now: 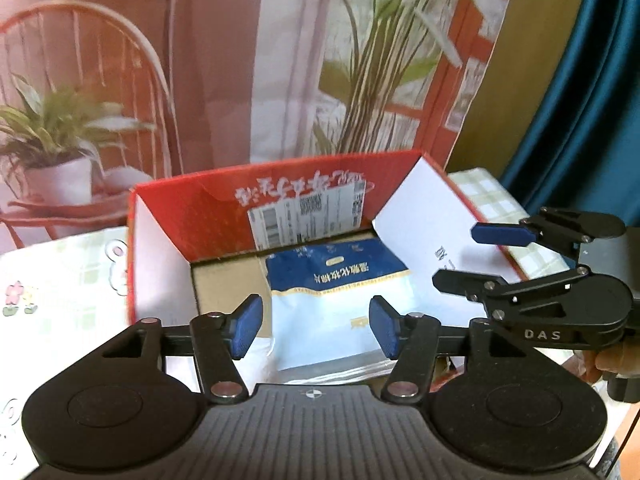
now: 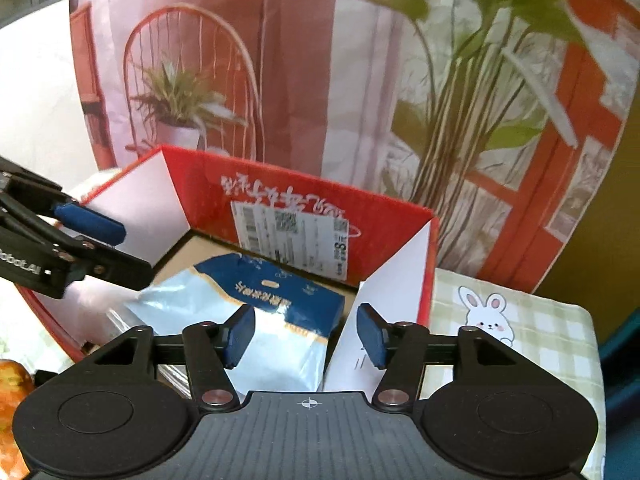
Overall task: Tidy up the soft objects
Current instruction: 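Lift the blue packet into the red box and open the left gripper, then move the left tool back toward the orange floral oven mitt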
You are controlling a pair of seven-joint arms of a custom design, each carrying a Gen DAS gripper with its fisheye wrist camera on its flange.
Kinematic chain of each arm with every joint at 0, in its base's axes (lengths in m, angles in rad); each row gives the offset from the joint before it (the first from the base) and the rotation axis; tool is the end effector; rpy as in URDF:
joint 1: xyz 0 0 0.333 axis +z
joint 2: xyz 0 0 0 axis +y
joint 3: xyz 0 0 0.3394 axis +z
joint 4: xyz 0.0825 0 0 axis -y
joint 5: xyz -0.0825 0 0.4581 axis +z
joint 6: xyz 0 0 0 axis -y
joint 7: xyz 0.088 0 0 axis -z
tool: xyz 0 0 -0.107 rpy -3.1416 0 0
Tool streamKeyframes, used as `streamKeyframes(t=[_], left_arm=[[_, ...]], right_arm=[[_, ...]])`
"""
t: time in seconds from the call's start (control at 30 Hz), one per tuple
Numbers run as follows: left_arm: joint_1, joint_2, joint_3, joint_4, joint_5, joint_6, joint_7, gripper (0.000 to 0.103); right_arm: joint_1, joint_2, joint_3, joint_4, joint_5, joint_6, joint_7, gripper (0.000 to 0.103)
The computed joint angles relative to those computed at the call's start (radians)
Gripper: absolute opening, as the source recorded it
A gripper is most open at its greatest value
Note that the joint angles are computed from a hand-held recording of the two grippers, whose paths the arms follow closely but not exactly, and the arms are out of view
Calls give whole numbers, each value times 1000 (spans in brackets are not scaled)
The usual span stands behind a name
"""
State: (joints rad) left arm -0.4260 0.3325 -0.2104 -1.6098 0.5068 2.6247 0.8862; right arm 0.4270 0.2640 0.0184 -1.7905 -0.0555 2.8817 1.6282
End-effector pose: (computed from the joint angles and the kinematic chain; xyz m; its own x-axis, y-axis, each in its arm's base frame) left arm 0.6322 -0.4553 0.5128 -0.2848 -0.9572 0.0507 -0.7089 0.1748 -0.6833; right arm 0.6763 0.3250 0.4914 0.4184 -0.9082 0.0021 -0.6139 -0.2845 -0.7363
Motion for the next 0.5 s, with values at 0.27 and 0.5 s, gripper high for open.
streamKeyframes(t=[0.27, 0.5], left_arm=[[-43, -133, 39, -140, 251, 46, -264, 101], [-30, -212, -7, -212, 405, -50, -430, 103]], right_arm=[[92, -100, -98, -145, -168, 167, 254, 102], [162, -156, -195, -209, -513, 207, 633, 103]])
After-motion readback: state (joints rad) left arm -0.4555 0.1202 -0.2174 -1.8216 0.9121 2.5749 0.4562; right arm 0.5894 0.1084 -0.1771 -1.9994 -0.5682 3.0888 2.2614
